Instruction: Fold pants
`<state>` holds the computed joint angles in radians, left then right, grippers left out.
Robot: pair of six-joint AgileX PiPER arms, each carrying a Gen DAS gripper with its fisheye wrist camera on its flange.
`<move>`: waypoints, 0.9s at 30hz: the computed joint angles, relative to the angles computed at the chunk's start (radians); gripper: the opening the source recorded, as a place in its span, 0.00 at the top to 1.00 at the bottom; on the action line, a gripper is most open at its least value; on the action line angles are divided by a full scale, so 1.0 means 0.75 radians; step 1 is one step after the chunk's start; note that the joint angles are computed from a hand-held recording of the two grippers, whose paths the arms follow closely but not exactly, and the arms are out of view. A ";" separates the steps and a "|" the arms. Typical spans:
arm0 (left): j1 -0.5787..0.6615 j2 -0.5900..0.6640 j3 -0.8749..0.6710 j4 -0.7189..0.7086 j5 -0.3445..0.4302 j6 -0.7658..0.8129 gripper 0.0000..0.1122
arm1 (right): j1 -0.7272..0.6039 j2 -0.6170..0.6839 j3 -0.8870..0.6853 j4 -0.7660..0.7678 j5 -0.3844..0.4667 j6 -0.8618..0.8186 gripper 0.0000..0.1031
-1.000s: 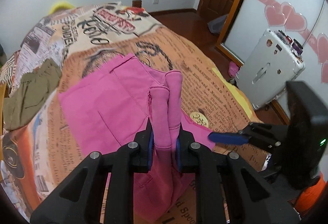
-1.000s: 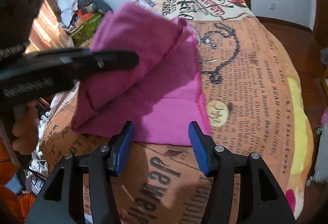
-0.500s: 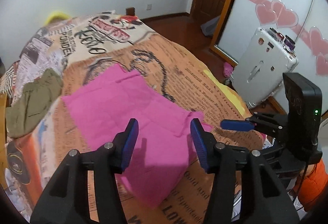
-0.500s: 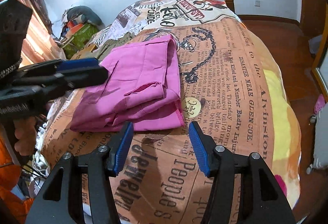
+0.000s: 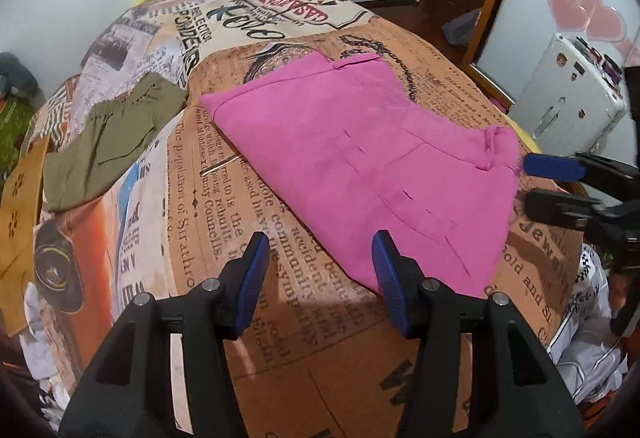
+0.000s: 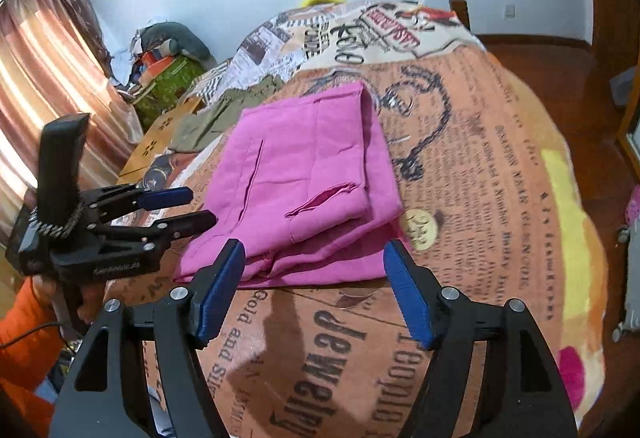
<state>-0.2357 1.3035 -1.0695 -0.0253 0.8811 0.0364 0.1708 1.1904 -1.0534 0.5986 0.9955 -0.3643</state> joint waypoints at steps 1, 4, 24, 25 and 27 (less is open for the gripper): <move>-0.007 -0.002 -0.004 0.008 -0.001 0.005 0.53 | 0.021 0.019 0.002 -0.015 -0.013 0.012 0.34; 0.023 -0.014 -0.045 -0.001 0.011 0.062 0.53 | 0.088 0.073 0.014 -0.090 -0.059 0.045 0.34; 0.350 0.948 -1.072 -0.334 0.262 0.235 0.52 | -0.044 0.343 -0.155 -0.007 0.008 -0.260 0.34; 0.359 1.014 -1.158 -0.349 0.304 0.217 0.52 | -0.049 0.359 -0.168 0.001 0.014 -0.276 0.34; 0.379 1.115 -1.287 -0.391 0.378 0.214 0.53 | -0.058 0.387 -0.188 0.009 0.020 -0.301 0.34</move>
<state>0.0484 2.1394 -2.0346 -0.3183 1.1644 0.1968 0.1277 1.4807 -1.1941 0.6055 1.0107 -0.5901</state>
